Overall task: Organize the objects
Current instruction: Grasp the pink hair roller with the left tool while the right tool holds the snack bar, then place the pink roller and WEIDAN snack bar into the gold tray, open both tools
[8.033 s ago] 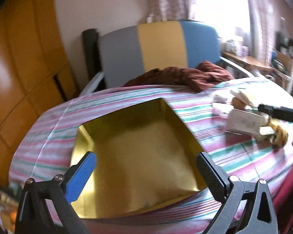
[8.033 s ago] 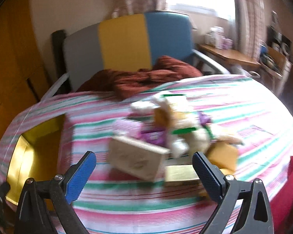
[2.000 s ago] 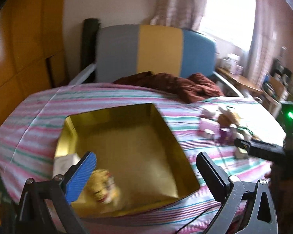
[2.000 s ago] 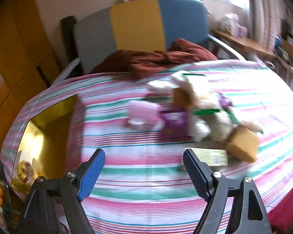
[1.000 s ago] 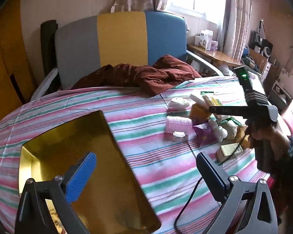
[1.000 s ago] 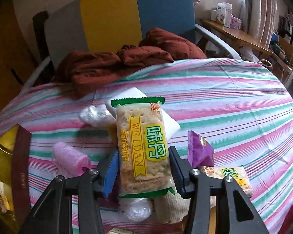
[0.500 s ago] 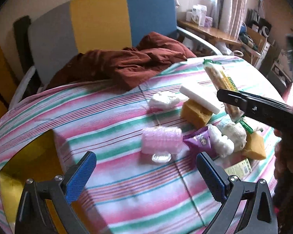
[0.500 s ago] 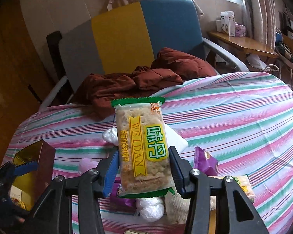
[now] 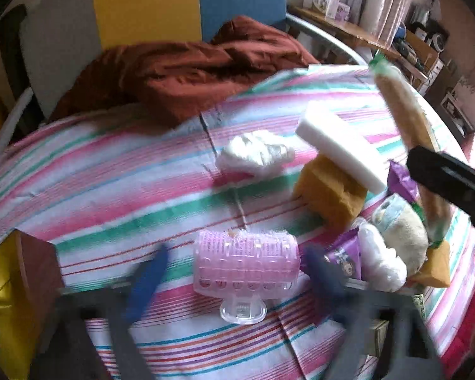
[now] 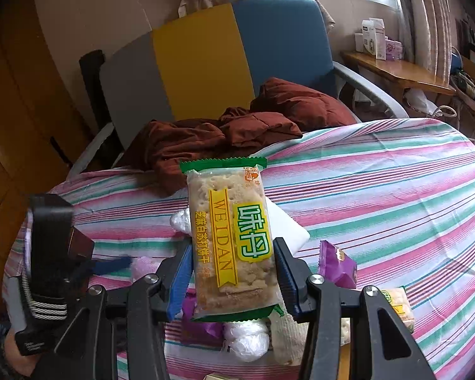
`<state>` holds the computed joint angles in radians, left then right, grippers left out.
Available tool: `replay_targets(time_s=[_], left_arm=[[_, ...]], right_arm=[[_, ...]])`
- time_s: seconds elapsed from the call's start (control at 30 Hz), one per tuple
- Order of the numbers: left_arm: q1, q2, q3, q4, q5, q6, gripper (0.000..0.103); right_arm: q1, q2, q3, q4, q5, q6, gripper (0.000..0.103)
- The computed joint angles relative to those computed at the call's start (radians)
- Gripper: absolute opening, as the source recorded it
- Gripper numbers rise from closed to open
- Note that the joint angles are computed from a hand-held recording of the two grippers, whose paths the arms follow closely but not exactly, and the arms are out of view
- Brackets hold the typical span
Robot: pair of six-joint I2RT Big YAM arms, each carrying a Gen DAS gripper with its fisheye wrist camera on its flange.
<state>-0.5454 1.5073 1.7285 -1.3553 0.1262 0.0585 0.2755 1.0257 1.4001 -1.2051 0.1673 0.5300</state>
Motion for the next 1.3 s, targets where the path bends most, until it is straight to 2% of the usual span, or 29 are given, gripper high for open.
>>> replay_targets(time_s=[0.07,0.23,0.53,0.7,0.93,1.1,1.23,1.27,1.3], left_arm=[[0.014,-0.013,-0.021,0.015,0.037,-0.019,0.064],[0.042,-0.081,-0.063,0.060,0.058,-0.040,0.064],[0.124,-0.237,-0.090,0.055,0.098,-0.034,0.064],[0.255,-0.305,-0.092,0.030,0.132,-0.017,0.064],[0.475,-0.336,-0.115,0.006,0.161,0.023,0.064],[0.613,-0.321,-0.120,0.007,0.155,0.072,0.064],[0.667,-0.289,-0.116,0.046,0.109,0.074,0.065],[0.682,-0.284,-0.116,0.062,0.102,0.064,0.070],[0.700,-0.279,-0.116,0.083,0.086,0.053,0.082]], right_arm=[[0.001,0.002,0.000,-0.001,0.002,-0.003,0.049],[0.011,-0.002,-0.004,0.012,-0.001,-0.012,0.049],[0.067,0.000,-0.010,0.053,-0.044,-0.065,0.049],[0.118,0.030,0.014,0.039,-0.073,-0.076,0.049],[0.279,0.102,0.096,0.031,-0.082,-0.043,0.049],[0.394,0.224,0.213,0.015,-0.093,-0.027,0.049],[0.437,0.350,0.331,-0.014,-0.097,-0.013,0.050],[0.444,0.393,0.373,-0.030,-0.082,-0.001,0.050],[0.451,0.418,0.399,-0.034,-0.066,0.000,0.051]])
